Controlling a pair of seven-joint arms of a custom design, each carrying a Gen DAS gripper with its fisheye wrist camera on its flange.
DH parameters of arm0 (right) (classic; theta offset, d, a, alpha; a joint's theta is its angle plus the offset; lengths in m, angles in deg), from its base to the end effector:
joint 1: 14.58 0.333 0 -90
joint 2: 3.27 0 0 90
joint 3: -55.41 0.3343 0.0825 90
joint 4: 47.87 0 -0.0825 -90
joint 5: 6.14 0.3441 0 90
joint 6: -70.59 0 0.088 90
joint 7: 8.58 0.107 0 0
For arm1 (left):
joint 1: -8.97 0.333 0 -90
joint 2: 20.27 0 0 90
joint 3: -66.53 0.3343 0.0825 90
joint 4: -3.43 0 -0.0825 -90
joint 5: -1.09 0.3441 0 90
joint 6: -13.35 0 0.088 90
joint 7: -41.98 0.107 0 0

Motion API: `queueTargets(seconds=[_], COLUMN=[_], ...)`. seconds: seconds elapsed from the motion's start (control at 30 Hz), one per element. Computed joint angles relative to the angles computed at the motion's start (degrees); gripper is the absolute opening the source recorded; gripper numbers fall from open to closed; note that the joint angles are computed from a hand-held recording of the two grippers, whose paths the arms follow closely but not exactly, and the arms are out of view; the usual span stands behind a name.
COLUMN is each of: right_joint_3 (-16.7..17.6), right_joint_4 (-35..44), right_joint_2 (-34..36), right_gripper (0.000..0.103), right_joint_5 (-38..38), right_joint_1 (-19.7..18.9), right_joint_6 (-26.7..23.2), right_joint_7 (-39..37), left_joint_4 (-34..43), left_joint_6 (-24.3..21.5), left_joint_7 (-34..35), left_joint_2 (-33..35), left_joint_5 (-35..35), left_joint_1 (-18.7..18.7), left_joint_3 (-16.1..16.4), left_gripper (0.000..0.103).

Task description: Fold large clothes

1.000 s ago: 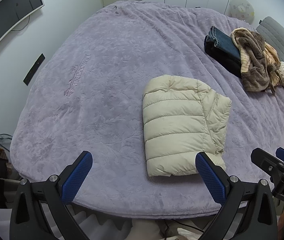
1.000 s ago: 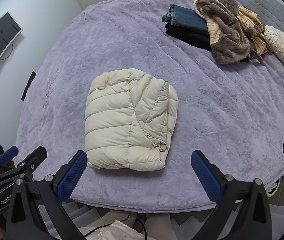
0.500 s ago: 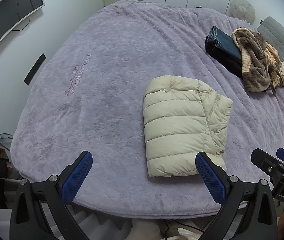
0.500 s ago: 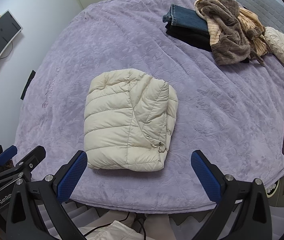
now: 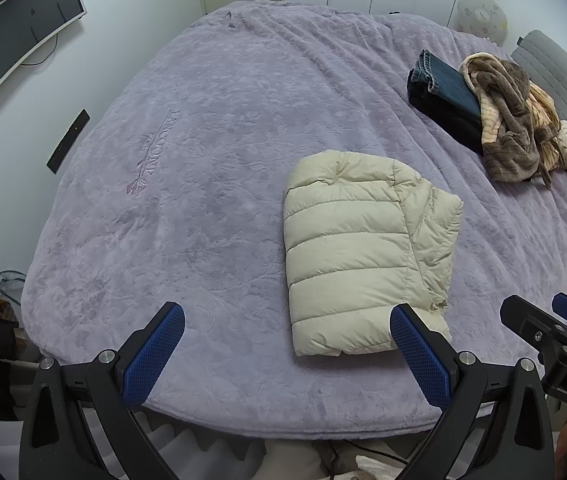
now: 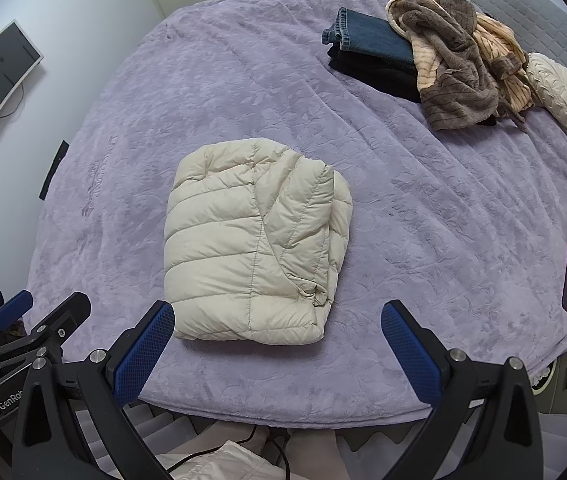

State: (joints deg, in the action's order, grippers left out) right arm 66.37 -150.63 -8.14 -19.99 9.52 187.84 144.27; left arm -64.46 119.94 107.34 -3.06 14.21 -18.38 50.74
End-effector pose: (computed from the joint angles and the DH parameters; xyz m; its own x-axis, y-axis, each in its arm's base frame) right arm 0.4348 0.2947 0.6367 -0.3623 -0.9173 -0.1650 -0.8400 0.3981 -0.3686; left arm 0.4960 -0.3923 0.6784 -0.3169 -0.9482 0.0220 -0.8720 0.2821 -0.4001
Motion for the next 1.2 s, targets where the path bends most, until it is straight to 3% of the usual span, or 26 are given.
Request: queueTargets(seconds=[1.2], right_joint_3=[-0.39], right_joint_4=[0.81], right_joint_2=[0.26], right_gripper=[0.103], right_joint_5=[-0.1], right_joint_1=[-0.14], right_joint_6=[-1.38], right_joint_7=[-1.58], left_joint_4=[1.1], left_joint_6=[0.01], left_joint_7=[0.8], left_joint_2=[0.83], left_joint_5=[0.61], left_joint_1=[0.18], left_joint_3=[0.4], left_gripper=[0.103])
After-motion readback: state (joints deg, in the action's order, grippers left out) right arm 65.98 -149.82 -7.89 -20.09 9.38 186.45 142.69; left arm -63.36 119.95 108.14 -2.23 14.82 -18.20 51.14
